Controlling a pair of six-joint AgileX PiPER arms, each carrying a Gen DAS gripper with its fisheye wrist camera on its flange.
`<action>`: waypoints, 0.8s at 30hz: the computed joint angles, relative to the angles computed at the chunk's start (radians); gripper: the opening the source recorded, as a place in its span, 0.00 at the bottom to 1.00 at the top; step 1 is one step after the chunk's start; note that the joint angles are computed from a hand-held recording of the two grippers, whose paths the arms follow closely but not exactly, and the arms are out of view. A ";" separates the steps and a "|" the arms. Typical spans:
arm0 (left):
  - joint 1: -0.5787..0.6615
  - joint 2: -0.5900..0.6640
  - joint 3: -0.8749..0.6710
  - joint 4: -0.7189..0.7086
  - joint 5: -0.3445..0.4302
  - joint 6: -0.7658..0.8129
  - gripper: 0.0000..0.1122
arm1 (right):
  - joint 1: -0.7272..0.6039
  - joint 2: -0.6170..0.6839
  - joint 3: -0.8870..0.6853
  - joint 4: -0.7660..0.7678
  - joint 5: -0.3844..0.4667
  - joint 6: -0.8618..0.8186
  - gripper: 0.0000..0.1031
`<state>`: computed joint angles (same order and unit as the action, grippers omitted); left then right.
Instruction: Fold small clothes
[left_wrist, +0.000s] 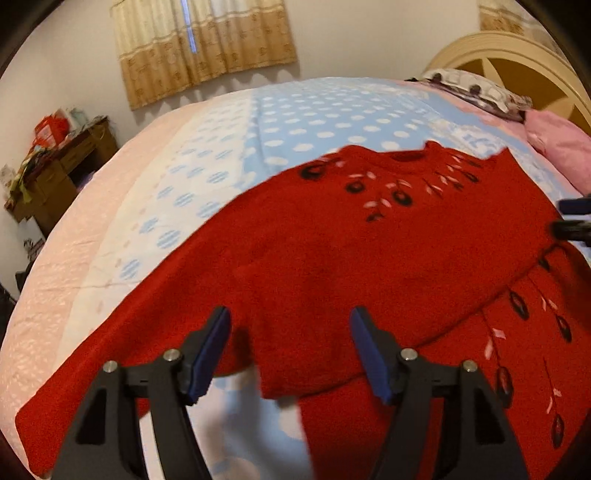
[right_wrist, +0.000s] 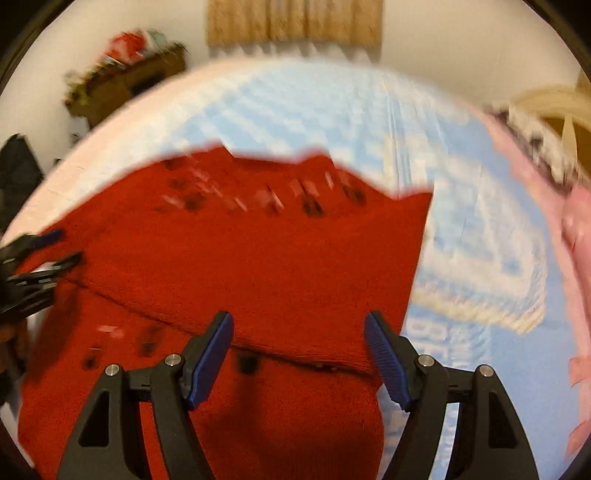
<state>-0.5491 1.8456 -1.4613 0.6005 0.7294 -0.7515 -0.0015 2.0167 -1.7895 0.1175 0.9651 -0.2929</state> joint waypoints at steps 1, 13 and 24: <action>-0.011 -0.007 0.009 0.017 -0.004 -0.002 0.63 | -0.017 0.005 0.018 -0.014 -0.025 0.009 0.71; 0.040 0.046 -0.035 0.069 0.056 -0.095 0.79 | -0.073 -0.133 0.108 0.037 -0.177 -0.013 0.73; 0.016 0.044 -0.016 0.057 0.059 -0.084 0.84 | -0.079 0.027 0.016 0.074 -0.051 0.028 0.73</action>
